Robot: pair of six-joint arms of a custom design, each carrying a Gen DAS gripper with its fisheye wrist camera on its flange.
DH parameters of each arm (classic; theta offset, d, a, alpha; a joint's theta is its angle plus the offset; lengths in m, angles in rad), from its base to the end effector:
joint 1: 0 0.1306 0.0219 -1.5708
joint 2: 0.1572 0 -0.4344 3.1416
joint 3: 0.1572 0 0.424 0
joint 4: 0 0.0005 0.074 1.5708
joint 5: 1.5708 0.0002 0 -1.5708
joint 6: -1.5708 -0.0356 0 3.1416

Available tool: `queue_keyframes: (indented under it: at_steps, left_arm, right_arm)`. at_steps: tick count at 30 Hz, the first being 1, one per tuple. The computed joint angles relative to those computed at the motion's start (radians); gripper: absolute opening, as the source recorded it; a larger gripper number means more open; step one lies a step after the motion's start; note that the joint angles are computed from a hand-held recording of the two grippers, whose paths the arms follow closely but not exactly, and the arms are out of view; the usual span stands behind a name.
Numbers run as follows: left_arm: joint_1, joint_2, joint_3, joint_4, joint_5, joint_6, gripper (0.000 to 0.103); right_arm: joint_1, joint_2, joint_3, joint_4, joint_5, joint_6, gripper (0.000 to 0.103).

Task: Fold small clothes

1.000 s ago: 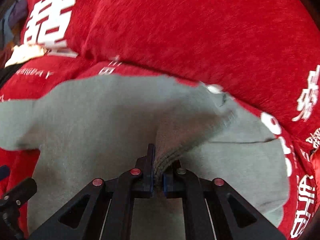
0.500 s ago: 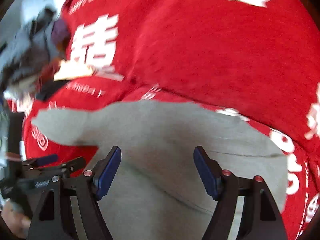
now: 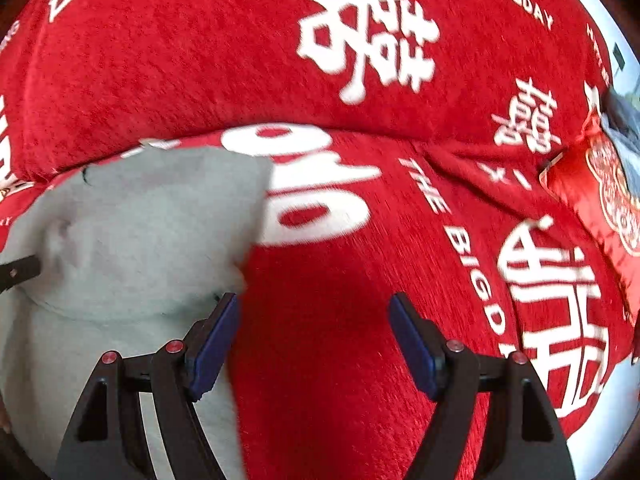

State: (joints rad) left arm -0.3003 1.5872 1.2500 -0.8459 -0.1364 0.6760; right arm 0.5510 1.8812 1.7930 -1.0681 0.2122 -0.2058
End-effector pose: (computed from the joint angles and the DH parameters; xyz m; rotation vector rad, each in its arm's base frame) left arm 0.5154 -0.1551 0.3170 -0.5468 2.6800 -0.0868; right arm 0.5867 0.3511 0.3814 -0.4010 2.6499 -0.0571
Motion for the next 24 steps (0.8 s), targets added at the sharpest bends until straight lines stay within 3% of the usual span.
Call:
queue_keyframes:
  at_steps: [2, 4, 5, 8, 10, 12, 13, 16, 18, 22, 24]
  left_arm:
    - [0.010, 0.029, 0.009, -0.076, -0.076, 0.016, 0.103]
    - [0.022, -0.018, -0.057, -0.016, -0.115, 0.003, 0.103]
    - [0.024, -0.030, -0.070, -0.026, -0.140, 0.001, 0.103]
    - [0.046, -0.060, -0.091, -0.045, -0.128, 0.009, 0.103]
    - [0.060, -0.056, -0.071, -0.091, -0.100, 0.081, 0.103]
    - [0.061, -0.072, -0.075, -0.064, -0.067, 0.147, 0.103]
    - [0.052, -0.073, -0.069, -0.053, -0.078, 0.158, 0.103]
    - [0.015, -0.038, -0.030, -0.056, -0.110, 0.118, 0.103]
    - [-0.003, 0.021, 0.004, -0.123, -0.159, 0.074, 0.103]
    - [0.012, -0.019, -0.079, -0.002, -0.169, 0.083, 0.103]
    - [0.017, -0.012, -0.057, -0.048, -0.157, 0.084, 0.103]
  right_arm:
    - [0.005, 0.007, -0.004, 0.007, 0.023, 0.009, 0.079]
    - [0.012, 0.017, 0.004, 0.013, 0.038, 0.018, 0.079]
    - [0.013, 0.025, 0.008, 0.019, 0.034, 0.026, 0.079]
    - [0.026, 0.028, -0.002, 0.052, -0.012, 0.081, 0.079]
    - [0.039, 0.041, -0.003, 0.063, -0.020, 0.114, 0.079]
    - [0.055, 0.062, 0.004, 0.075, 0.037, 0.134, 0.079]
    - [0.056, 0.072, 0.009, 0.083, 0.074, 0.119, 0.079]
    - [0.024, 0.073, 0.013, 0.080, -0.022, 0.024, 0.079]
    - [0.016, 0.061, -0.002, 0.089, -0.043, 0.025, 0.079]
    - [0.003, 0.037, -0.022, 0.107, -0.002, -0.004, 0.079]
    - [-0.014, 0.025, -0.036, 0.130, -0.063, -0.031, 0.079]
